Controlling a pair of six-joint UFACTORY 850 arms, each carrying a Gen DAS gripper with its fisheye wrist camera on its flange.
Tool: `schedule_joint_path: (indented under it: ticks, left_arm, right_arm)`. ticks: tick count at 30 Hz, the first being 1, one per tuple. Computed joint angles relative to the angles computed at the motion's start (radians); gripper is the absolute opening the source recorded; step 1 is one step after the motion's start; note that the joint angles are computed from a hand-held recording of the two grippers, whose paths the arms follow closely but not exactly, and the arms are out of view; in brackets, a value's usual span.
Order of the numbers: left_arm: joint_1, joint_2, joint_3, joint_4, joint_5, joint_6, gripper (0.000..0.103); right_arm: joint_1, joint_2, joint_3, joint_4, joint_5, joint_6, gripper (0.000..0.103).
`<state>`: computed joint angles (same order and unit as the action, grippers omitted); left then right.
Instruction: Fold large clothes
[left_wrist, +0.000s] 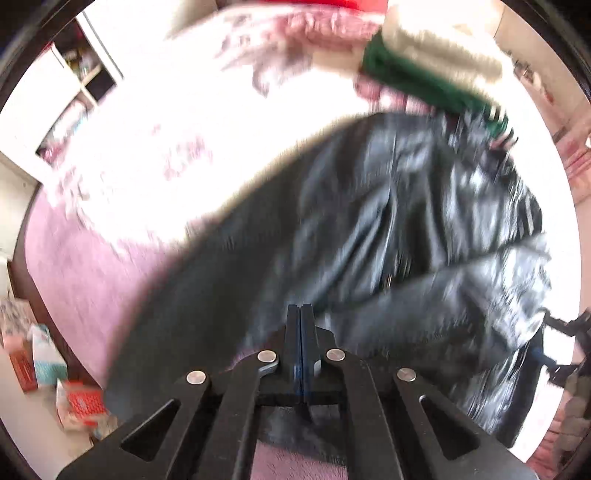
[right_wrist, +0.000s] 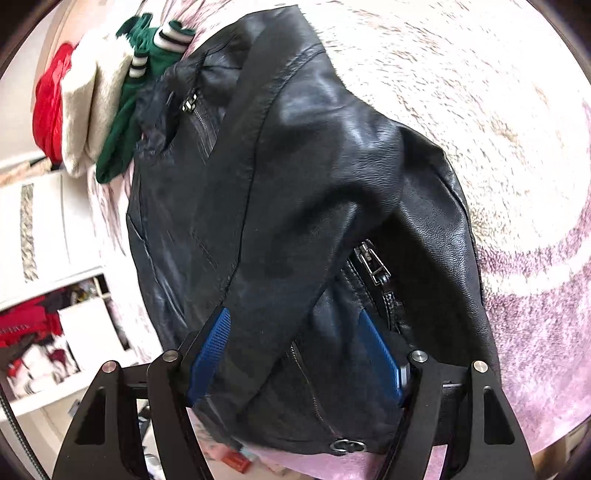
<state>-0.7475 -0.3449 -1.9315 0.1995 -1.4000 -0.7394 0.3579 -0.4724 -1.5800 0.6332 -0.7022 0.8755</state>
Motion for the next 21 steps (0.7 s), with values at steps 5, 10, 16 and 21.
schedule_joint_path:
  ticks: [5,10,16,21]
  left_arm:
    - [0.070,-0.058,-0.073,-0.012,0.012,0.059,0.000]
    - [0.087,-0.078,-0.077,-0.073,-0.006,0.074,0.004]
    - [0.085,-0.038,0.048,-0.098,-0.034,0.090,0.064]
    - [0.070,-0.002,0.127,0.023,-0.073,0.033,0.075]
  right_arm:
    - [-0.092,0.139,0.241,0.176,0.144,-0.123,0.074]
    - [-0.166,0.189,0.347,0.170,0.294,-0.079,0.056]
    - [-0.184,0.210,0.379,0.015,0.324,0.094,0.042]
    - [-0.139,0.143,0.150,-0.199,-0.052,0.162,0.054]
